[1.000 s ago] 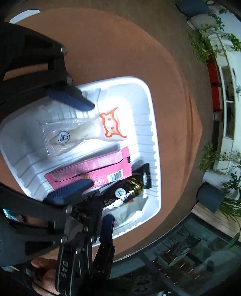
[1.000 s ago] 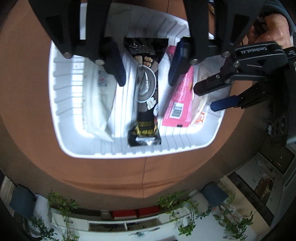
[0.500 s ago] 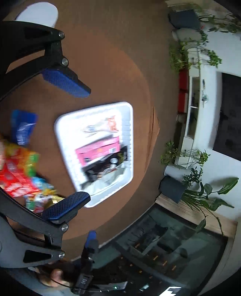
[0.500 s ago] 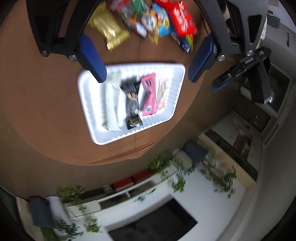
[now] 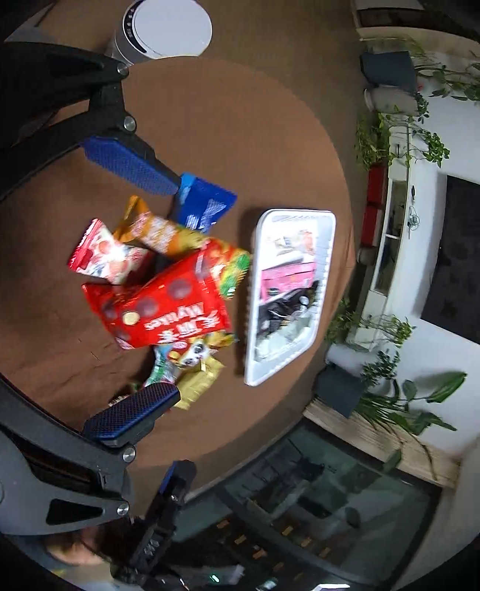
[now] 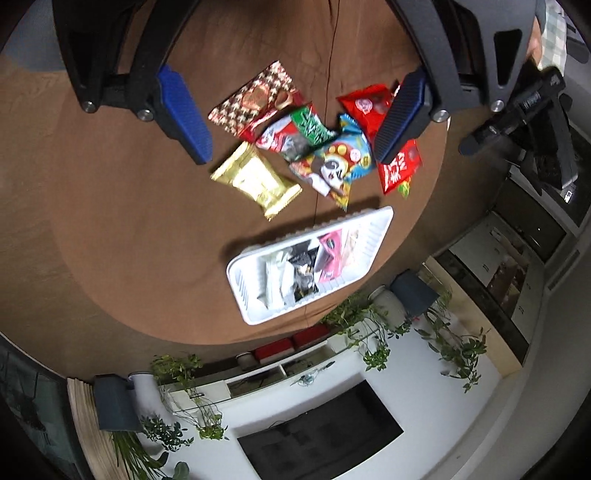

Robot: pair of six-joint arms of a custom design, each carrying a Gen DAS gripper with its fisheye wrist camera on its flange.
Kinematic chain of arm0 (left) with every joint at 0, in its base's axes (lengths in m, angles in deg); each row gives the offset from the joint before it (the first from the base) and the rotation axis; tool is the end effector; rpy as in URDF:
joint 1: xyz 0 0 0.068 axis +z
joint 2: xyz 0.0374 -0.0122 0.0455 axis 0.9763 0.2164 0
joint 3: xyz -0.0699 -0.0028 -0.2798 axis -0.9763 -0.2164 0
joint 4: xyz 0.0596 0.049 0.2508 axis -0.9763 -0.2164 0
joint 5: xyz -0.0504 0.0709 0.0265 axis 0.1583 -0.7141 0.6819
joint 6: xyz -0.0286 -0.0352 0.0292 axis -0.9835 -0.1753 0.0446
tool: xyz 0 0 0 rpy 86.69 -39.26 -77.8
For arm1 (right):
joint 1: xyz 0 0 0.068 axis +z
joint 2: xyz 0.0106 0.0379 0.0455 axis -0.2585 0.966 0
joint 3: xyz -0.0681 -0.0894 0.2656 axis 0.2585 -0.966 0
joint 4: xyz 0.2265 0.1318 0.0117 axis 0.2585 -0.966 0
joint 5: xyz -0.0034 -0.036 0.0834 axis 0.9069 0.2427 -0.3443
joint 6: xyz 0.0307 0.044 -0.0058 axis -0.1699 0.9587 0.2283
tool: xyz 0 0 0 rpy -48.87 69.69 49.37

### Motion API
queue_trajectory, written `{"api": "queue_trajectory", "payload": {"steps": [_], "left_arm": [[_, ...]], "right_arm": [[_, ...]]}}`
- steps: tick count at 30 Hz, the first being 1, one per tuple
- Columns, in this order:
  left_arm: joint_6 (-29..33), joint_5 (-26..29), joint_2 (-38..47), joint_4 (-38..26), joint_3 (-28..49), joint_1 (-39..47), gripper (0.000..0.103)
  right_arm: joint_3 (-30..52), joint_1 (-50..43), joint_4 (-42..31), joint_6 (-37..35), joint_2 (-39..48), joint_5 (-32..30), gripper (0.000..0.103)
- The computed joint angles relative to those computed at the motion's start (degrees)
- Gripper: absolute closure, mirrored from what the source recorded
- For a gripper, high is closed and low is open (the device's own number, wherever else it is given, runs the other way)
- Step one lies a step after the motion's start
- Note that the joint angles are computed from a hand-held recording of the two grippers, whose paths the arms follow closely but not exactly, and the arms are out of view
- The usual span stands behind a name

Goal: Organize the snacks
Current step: 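Withdraw both tools from the tray back toward the snack pile, then grasp the red Mylikes bag with the left gripper and lift it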

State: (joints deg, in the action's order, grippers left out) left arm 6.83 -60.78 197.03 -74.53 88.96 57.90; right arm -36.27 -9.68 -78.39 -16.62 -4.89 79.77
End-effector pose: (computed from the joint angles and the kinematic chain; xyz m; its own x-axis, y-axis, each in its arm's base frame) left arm 0.4016 -0.1595 0.2520 -0.6858 0.2958 -0.6649 0.6050 0.7396 -0.2950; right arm 0.2141 0.0174 0.1786 -0.5343 0.5548 -0.6378 0.3525 0.8320 0.4284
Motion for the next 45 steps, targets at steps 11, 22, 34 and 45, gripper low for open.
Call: {"api": "queue_trajectory", "payload": {"steps": [11,22,34,45], "left_arm": [[-1.4,-15.0,6.4,-2.3,4.7,-9.0,0.0],[-0.8,-17.3,14.8,-4.1,13.2,-10.6,0.001],[2.8,-12.0,17.0,-4.3,15.2,-9.1,0.043],[7.8,-5.5,17.0,-5.9,15.7,-8.2,0.077]], "right_arm": [[-2.3,4.9,0.3,1.4,1.9,4.4,0.013],[-2.8,4.5,-1.8,2.3,0.9,3.9,0.013],[-3.9,5.0,-3.4,5.9,4.6,4.0,0.016],[-3.0,5.6,-4.9,7.1,5.5,4.1,0.017]]}}
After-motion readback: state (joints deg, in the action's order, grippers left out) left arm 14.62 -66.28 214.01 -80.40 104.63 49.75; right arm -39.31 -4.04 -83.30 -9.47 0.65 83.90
